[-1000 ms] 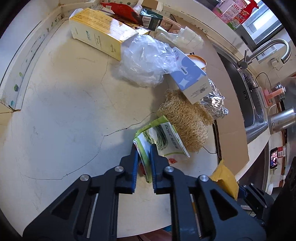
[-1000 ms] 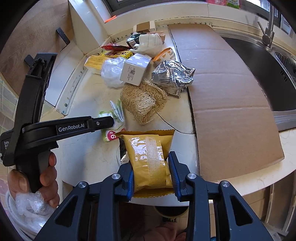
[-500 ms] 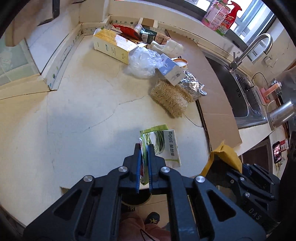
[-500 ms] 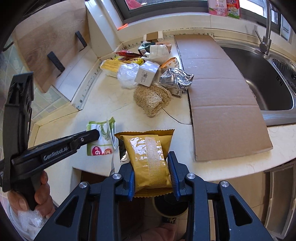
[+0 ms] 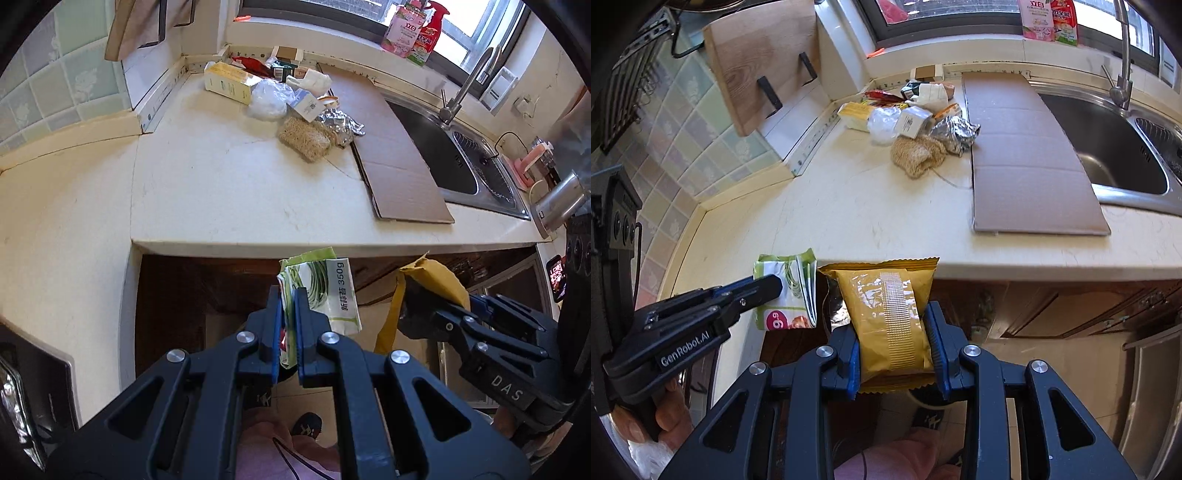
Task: Collect trash
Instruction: 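Carry both held wrappers down over the black trash bin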
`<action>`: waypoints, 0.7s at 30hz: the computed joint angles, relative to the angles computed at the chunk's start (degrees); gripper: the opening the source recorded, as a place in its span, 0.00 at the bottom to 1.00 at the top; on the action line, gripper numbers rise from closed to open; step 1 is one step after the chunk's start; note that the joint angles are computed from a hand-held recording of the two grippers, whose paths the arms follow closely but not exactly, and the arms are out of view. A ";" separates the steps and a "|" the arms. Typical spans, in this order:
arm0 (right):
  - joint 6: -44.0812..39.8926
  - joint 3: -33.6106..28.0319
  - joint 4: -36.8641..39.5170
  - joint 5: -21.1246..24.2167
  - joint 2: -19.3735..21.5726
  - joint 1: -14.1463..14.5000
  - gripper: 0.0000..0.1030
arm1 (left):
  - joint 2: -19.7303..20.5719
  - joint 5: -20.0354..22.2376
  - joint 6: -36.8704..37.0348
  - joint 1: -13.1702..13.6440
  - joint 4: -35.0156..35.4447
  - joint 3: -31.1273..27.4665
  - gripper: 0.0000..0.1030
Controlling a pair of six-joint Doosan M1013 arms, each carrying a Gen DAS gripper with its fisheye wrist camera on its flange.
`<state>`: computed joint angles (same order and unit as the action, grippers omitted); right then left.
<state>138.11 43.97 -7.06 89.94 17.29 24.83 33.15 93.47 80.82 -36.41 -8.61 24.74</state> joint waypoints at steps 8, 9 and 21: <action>2.03 13.27 1.79 -5.04 -7.72 2.34 0.30 | -10.07 -8.56 -2.80 -3.52 3.60 20.17 0.04; 2.53 15.24 2.15 -5.87 -8.76 2.58 0.30 | -10.81 -9.11 -3.24 -3.87 3.90 21.99 0.04; 7.29 34.37 6.01 -14.09 -16.50 2.97 0.30 | -13.26 -14.61 -6.67 -6.09 5.85 35.68 0.04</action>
